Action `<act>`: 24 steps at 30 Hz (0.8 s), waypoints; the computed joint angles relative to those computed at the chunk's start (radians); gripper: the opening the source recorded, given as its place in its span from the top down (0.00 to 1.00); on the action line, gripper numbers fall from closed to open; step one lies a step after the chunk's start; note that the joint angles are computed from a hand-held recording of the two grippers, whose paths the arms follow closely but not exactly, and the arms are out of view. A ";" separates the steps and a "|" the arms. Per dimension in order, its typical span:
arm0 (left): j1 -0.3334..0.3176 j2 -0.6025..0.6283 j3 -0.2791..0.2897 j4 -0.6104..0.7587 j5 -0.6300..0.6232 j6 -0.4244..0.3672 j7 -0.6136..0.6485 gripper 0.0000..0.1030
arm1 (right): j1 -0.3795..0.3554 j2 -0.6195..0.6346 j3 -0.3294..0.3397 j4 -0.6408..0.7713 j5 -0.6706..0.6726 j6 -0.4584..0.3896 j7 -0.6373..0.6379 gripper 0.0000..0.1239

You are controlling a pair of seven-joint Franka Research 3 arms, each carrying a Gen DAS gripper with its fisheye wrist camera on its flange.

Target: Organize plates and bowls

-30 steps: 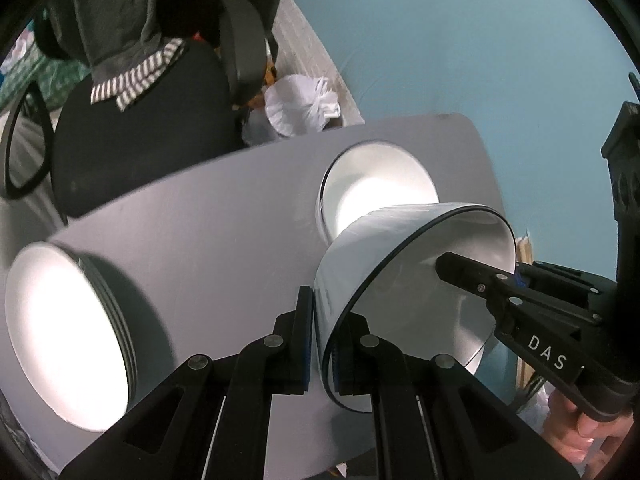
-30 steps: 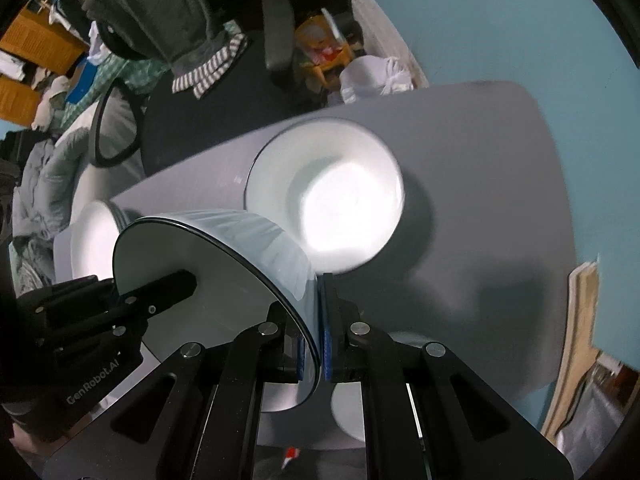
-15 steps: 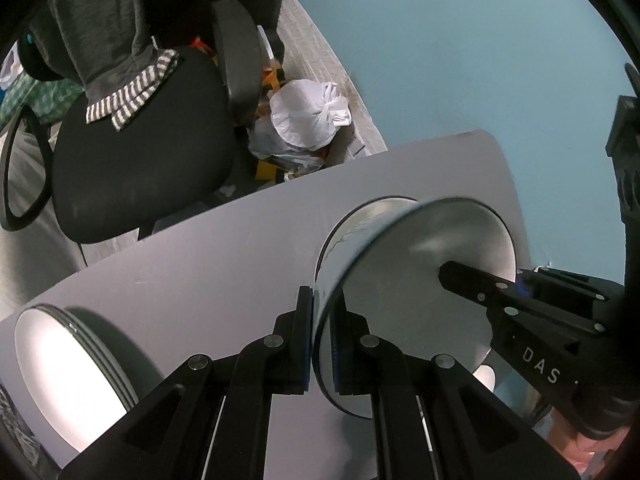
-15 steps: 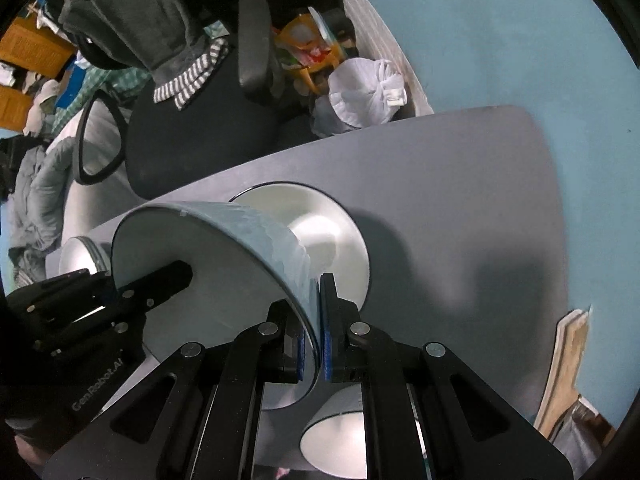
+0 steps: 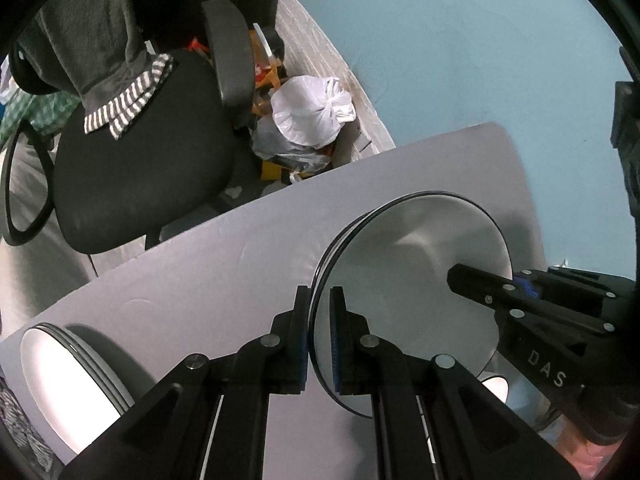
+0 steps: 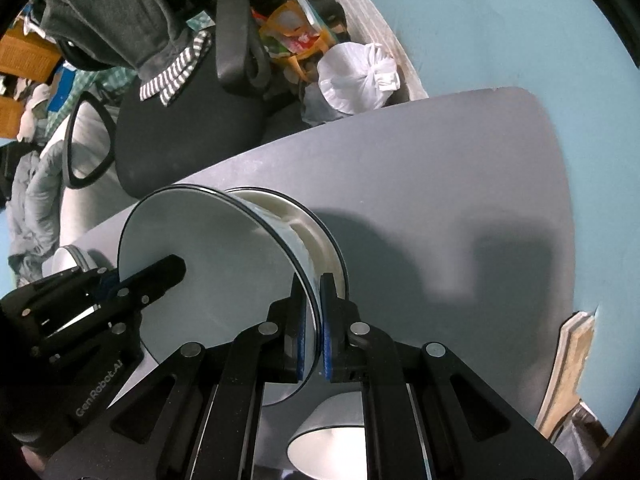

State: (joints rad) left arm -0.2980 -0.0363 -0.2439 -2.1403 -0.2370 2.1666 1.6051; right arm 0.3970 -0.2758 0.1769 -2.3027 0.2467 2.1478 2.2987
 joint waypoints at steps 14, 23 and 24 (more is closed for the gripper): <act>0.000 -0.031 0.000 -0.026 0.075 0.012 -0.034 0.67 | -0.010 -0.006 0.016 0.035 -0.101 -0.068 0.034 0.72; -0.011 -0.140 0.012 -0.088 0.125 0.059 -0.039 0.37 | -0.007 -0.038 0.049 0.052 -0.206 -0.108 0.092 0.55; -0.014 -0.150 0.014 -0.094 0.128 0.063 -0.039 0.35 | -0.005 -0.043 0.054 0.058 -0.218 -0.119 0.100 0.55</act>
